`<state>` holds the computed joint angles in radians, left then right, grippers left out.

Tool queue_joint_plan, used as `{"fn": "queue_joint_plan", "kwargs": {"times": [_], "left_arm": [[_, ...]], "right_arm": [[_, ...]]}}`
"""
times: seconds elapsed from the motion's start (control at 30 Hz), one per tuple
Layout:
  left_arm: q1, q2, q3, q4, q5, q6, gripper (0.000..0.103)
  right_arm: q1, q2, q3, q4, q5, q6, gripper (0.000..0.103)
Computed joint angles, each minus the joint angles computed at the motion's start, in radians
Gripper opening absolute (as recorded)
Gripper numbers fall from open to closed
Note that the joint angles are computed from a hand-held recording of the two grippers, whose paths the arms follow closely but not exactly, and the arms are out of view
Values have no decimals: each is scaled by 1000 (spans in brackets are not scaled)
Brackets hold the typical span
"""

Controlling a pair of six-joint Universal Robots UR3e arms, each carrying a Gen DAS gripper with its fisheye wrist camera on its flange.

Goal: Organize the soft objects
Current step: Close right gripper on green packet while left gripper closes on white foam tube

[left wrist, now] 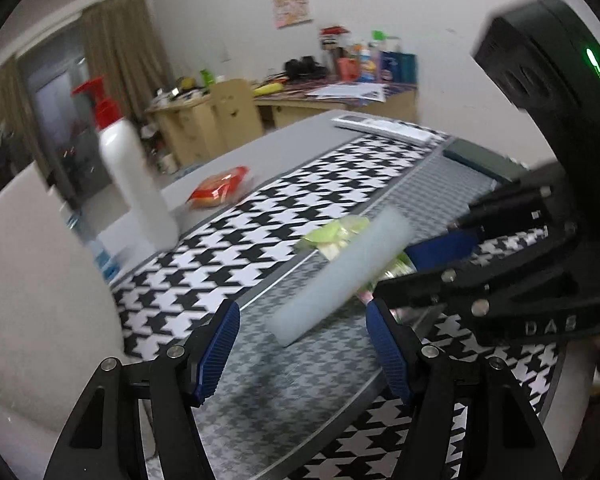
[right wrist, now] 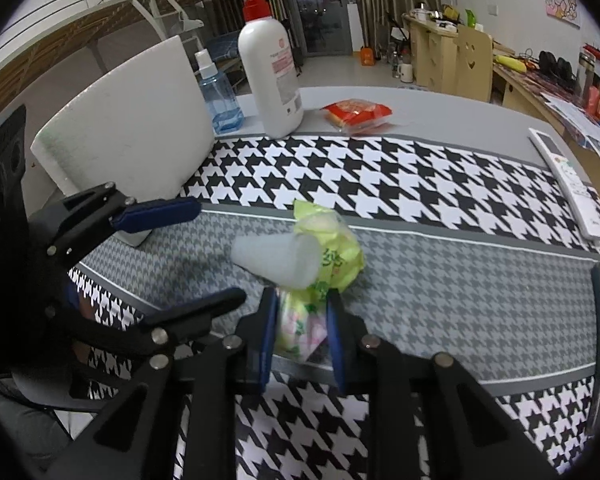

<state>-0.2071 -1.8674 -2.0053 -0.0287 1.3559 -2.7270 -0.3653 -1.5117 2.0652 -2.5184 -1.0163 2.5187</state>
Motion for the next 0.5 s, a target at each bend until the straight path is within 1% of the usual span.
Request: {"fn": "queue_joint_plan", "kwargs": {"times": [0.07,0.17,0.23,0.3,0.37,0.43,0.5], "left_arm": [[-6,-18,24,-22,-12,27,67],[-22,-54,72,-43,8,42,67],[-29,-76,100,-57,24,46,63],[-33,-98,131,-83,31,53,55],[-35,-113,152,-104,38,50,49],[-36,-123,167,-117,40,43,49],[-39,-127,171,-120,48,42,44]], "right_arm": [[-10,-8,4,6,3,-12,28],[-24,-10,10,9,9,-25,28],[-27,-4,8,10,11,-24,28],[-30,-1,9,12,13,-24,28],[-32,3,6,14,16,-24,28],[-38,1,7,20,23,-30,28],[-40,1,8,18,24,-29,28]]}}
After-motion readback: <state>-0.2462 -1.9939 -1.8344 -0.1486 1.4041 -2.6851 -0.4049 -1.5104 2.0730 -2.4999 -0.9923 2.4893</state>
